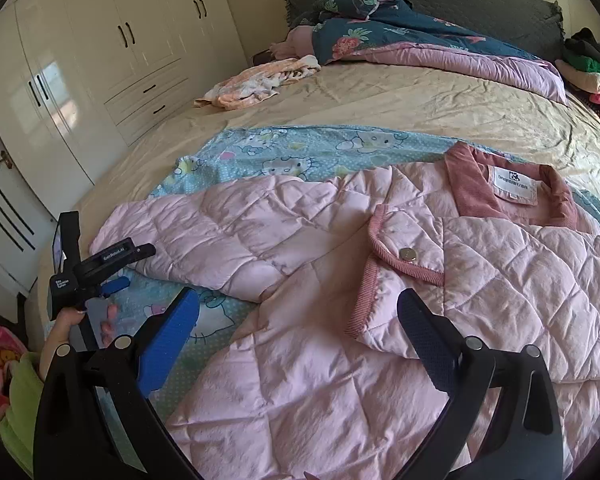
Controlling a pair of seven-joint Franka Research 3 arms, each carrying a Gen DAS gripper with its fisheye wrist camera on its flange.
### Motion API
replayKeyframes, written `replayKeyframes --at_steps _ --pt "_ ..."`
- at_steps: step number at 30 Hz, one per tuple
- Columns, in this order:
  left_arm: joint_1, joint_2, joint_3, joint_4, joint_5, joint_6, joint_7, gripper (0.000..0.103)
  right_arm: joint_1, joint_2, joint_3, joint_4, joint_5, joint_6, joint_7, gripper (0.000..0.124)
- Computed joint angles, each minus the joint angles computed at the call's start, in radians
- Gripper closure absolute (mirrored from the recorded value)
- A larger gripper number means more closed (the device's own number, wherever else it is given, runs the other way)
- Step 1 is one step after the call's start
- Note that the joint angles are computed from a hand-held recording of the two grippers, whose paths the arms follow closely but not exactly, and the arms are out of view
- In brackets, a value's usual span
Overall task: Fold large clothes
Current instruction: 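Move the left tool to the other sleeve cuff and grasp it, then lift the sleeve with the left tool and fold it across the jacket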
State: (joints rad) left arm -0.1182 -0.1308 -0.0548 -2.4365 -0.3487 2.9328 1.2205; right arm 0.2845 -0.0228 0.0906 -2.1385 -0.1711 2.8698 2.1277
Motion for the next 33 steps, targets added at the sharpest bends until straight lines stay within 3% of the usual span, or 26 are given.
replayKeyframes --at_steps 5,7,8,11,13,16,19,24,28,33 --pt "0.047 0.042 -0.007 0.040 0.061 0.022 -0.088 0.011 -0.016 -0.033 -0.003 -0.038 0.013 0.017 0.011 0.025" --pt "0.089 0.052 -0.022 0.052 0.165 0.029 -0.201 0.021 -0.026 -0.050 0.000 -0.055 0.016 0.023 0.013 0.025" --pt "0.093 0.059 -0.016 0.061 0.160 0.028 -0.210 0.023 -0.034 -0.057 0.004 -0.060 0.004 0.023 0.026 0.025" --pt "0.122 0.070 -0.015 0.079 0.214 0.024 -0.278 0.049 -0.053 -0.082 0.012 -0.083 0.000 0.028 0.043 0.025" --pt "0.121 0.072 -0.005 0.088 0.174 0.031 -0.244 0.073 -0.066 -0.099 0.018 -0.098 -0.001 0.031 0.050 0.025" --pt "0.127 0.035 -0.007 0.071 0.204 0.068 -0.250 0.088 -0.085 -0.125 0.027 -0.118 0.001 0.035 0.060 0.025" --pt "0.155 -0.029 -0.034 0.053 0.332 0.092 -0.332 0.090 -0.090 -0.157 0.028 -0.142 0.046 0.048 0.038 0.025" --pt "0.146 -0.119 -0.049 0.059 0.437 0.103 -0.384 0.091 -0.119 -0.224 0.053 -0.185 0.078 0.055 0.030 0.025" --pt "0.084 -0.176 -0.033 0.083 0.455 0.096 -0.366 0.091 -0.139 -0.295 0.069 -0.232 0.110 0.059 0.020 0.025" --pt "0.055 -0.226 -0.067 0.114 0.504 0.076 -0.373 0.092 -0.157 -0.388 0.082 -0.293 0.157 0.053 -0.003 0.025"
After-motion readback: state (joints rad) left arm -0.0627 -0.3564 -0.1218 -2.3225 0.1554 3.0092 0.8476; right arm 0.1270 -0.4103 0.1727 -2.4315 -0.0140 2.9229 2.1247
